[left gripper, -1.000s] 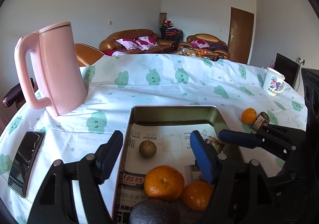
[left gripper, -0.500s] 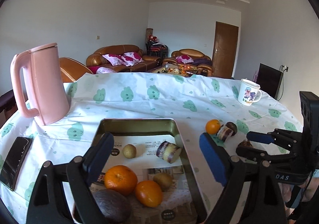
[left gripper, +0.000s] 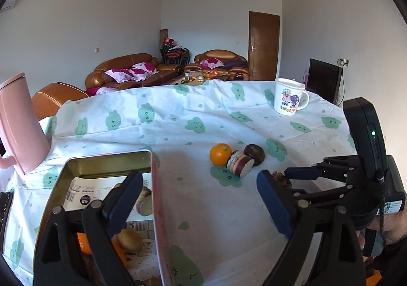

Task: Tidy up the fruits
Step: 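Close the right gripper around the dark brown round fruit on the cloth, then close the left gripper around the round layered cake piece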

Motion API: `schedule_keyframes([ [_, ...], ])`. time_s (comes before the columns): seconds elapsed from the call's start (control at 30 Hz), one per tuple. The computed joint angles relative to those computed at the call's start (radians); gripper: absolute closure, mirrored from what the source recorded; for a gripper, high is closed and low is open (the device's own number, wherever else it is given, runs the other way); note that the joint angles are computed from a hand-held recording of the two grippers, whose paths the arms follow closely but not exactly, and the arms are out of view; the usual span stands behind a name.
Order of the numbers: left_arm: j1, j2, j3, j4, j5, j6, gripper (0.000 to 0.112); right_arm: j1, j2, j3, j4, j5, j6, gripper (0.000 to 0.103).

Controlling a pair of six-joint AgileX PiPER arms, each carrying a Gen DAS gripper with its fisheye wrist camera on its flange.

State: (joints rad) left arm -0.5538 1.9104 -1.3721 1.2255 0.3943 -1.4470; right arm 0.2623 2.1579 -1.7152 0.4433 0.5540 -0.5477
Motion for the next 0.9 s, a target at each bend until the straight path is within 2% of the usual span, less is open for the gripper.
schedule_keyframes([
  [0.1,0.005,0.034,-0.054,-0.106,-0.009,0.103,0.019,-0.005,0.034,-0.058,-0.006,0.053,0.011,0.06],
  [0.17,0.012,0.056,-0.091,-0.187,-0.017,0.185,0.019,-0.008,0.042,-0.074,-0.017,0.053,0.024,0.061],
  [0.27,0.019,0.099,-0.157,-0.302,-0.011,0.298,0.019,-0.019,0.035,-0.062,-0.031,-0.001,0.065,0.061],
  [0.37,0.03,0.151,-0.234,-0.45,-0.002,0.429,0.019,-0.024,0.027,-0.052,-0.154,-0.09,0.209,0.061],
  [0.43,0.04,0.196,-0.304,-0.586,0.017,0.549,0.02,-0.034,0.042,-0.079,-0.202,-0.091,0.269,0.061],
  [0.6,0.05,0.304,-0.479,-0.8,0.089,0.734,0.022,-0.049,0.054,-0.103,-0.21,-0.081,0.295,0.061],
  [0.67,0.054,0.347,-0.555,-0.89,0.128,0.821,0.03,-0.055,0.058,-0.112,-0.197,-0.071,0.291,0.061],
  [0.8,0.052,0.427,-0.702,-0.959,0.223,0.896,0.031,-0.076,0.061,-0.115,-0.132,-0.062,0.262,0.061],
  [0.9,0.064,0.495,-0.828,-1.028,0.307,0.953,0.039,-0.074,0.061,-0.115,-0.137,-0.062,0.266,0.061],
])
